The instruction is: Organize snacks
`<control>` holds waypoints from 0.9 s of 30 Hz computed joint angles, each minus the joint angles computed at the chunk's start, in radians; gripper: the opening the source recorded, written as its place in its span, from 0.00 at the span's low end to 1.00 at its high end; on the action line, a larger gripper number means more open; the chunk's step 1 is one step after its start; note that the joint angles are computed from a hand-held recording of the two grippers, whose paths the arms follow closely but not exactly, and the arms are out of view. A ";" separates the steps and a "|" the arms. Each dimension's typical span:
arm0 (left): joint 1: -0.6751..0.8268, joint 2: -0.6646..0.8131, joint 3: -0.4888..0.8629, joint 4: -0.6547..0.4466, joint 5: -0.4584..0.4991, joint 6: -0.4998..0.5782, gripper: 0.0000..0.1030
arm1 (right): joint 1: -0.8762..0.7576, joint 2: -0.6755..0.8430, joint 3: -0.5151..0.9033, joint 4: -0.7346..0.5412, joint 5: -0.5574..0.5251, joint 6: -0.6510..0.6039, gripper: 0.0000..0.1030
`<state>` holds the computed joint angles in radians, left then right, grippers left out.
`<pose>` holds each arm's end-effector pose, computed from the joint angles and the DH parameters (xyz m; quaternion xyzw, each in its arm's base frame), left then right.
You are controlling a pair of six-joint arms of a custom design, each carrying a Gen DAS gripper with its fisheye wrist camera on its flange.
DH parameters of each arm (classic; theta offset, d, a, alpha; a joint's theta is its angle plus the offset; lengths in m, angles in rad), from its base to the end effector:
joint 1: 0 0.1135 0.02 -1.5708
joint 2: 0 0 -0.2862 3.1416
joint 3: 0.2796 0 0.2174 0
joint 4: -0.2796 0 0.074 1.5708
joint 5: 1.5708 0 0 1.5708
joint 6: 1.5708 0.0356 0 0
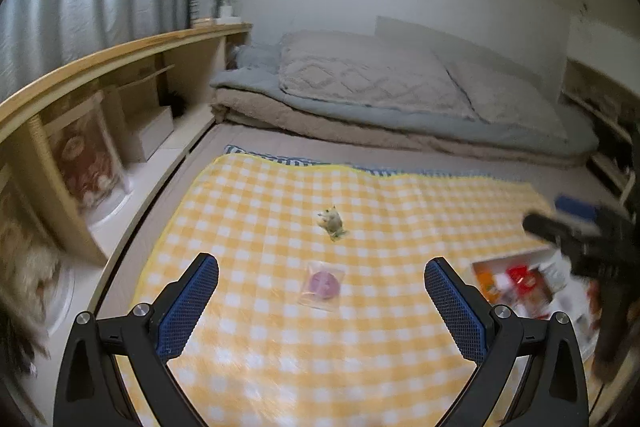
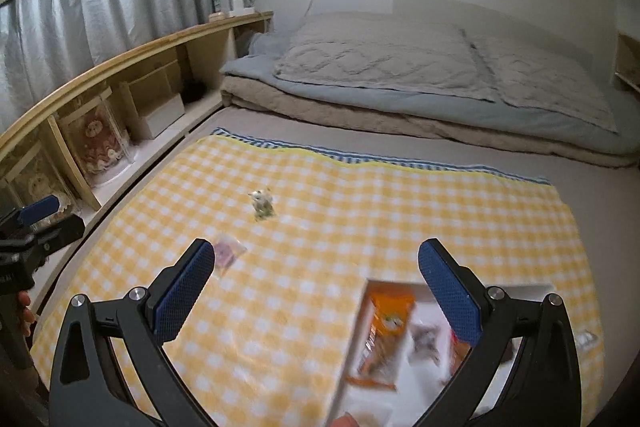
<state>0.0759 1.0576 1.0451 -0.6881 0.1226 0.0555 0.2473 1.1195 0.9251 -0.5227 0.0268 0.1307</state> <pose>0.1726 0.0088 0.3497 0.0166 0.9053 -0.0278 0.4234 0.1887 0.0467 0.3175 -0.0475 0.9090 0.0658 0.4089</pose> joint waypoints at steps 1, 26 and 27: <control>0.014 0.025 -0.029 0.044 0.012 0.032 1.00 | 0.003 0.030 -0.003 0.033 -0.004 -0.006 1.00; -0.155 1.038 0.078 0.671 -0.097 0.171 0.75 | 0.048 1.031 0.514 0.293 -0.241 -0.113 0.77; -0.157 1.059 0.097 0.666 -0.100 0.171 0.74 | 0.055 1.057 0.539 0.282 -0.227 -0.123 0.74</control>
